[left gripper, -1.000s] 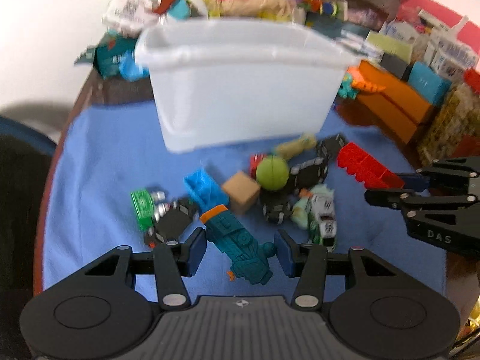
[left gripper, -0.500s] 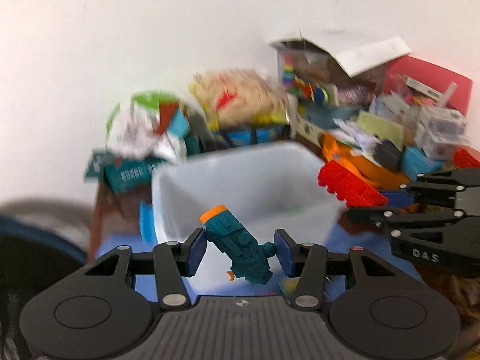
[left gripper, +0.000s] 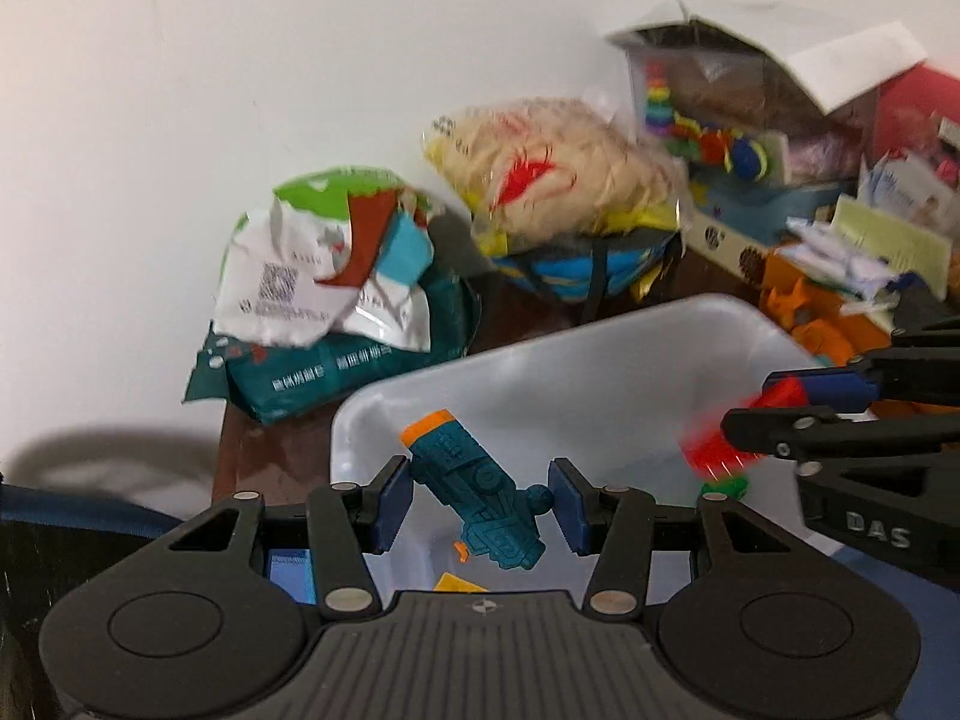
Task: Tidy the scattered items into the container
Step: 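Release the teal toy gun into the bin with the left tool and return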
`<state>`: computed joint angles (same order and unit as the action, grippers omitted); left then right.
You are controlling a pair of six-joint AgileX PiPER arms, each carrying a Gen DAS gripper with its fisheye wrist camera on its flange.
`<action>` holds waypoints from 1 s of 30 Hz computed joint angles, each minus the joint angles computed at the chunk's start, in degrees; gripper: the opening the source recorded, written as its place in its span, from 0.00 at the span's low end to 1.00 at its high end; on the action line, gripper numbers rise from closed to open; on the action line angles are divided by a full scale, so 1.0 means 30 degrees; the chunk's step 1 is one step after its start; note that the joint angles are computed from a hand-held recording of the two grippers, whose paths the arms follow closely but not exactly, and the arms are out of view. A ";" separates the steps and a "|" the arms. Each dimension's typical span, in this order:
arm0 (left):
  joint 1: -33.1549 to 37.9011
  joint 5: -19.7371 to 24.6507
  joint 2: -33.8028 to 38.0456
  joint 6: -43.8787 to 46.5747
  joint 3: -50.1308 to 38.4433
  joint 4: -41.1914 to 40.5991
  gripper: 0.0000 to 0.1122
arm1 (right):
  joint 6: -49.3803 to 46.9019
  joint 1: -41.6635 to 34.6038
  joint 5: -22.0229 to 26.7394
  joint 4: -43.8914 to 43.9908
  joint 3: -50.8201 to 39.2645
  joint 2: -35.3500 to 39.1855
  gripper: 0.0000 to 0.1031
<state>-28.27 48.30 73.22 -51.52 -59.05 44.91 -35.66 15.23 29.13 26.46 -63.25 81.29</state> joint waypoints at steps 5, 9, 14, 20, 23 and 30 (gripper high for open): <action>0.0404 -0.0566 0.0515 0.0779 0.0363 -0.0771 0.49 | 0.1332 0.0234 0.0067 -0.0929 -0.0109 0.0994 0.33; 0.0399 -0.0556 0.0457 0.1048 0.0390 -0.0802 0.60 | 0.1517 0.0341 -0.0834 -0.1354 0.0580 0.0444 0.52; -0.0309 -0.0013 -0.0690 0.0553 0.0345 -0.0537 0.61 | 0.0459 -0.0262 -0.1124 0.0337 0.1107 -0.0613 0.57; -0.2953 0.1812 -0.3517 -0.1462 0.1380 0.0426 0.67 | -0.2796 -0.1477 -0.0514 0.3837 0.2566 -0.3101 0.68; -0.4777 0.3148 -0.4954 -0.2640 0.2368 0.0512 0.69 | -0.4849 -0.2395 0.0609 0.5583 0.3605 -0.4561 0.70; -0.9504 0.6233 -0.7102 -0.6914 0.5639 -0.0672 0.69 | -0.7117 -0.4277 0.4296 0.6555 0.6706 -0.6936 0.68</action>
